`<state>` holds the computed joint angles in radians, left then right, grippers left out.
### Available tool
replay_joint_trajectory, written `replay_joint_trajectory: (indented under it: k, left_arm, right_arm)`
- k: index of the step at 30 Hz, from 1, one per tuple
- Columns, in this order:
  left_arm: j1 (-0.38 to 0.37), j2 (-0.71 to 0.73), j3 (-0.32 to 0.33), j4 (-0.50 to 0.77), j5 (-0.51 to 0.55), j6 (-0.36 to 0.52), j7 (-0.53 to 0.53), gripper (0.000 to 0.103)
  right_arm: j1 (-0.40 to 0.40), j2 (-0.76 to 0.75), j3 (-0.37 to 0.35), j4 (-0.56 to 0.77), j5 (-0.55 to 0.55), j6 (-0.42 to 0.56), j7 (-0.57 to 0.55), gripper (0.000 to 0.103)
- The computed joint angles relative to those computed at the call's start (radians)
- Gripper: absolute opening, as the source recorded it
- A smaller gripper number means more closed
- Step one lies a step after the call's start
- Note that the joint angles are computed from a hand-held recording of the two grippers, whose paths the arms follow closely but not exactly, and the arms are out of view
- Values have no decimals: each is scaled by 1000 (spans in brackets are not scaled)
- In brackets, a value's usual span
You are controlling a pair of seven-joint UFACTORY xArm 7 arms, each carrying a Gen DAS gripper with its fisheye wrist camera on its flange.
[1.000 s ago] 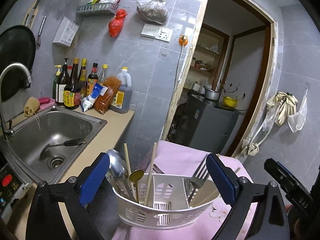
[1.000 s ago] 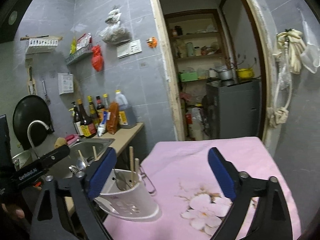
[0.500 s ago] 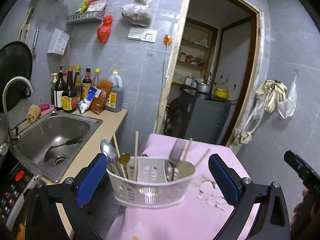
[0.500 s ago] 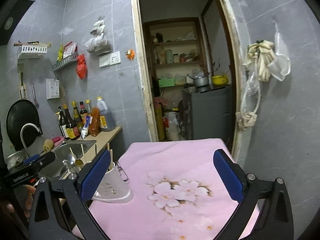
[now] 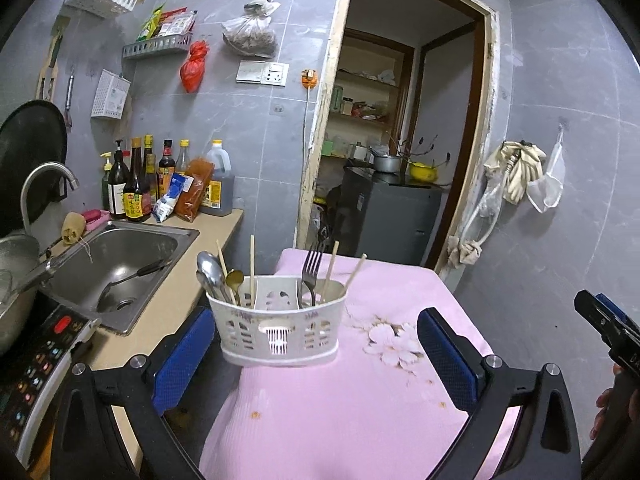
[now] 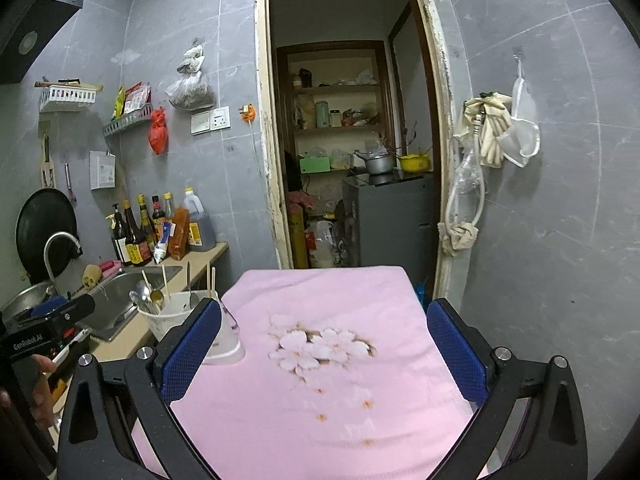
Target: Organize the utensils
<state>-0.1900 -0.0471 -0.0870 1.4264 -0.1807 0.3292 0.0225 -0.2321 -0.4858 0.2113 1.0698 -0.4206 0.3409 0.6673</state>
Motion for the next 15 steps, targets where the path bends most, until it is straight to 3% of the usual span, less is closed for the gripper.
replay_joint_trajectory:
  k: [15]
  left_arm:
    - [-52, -206, 20, -184, -41, 43, 68, 102]
  right_arm:
    - [34, -229, -22, -132, 84, 120, -83, 101]
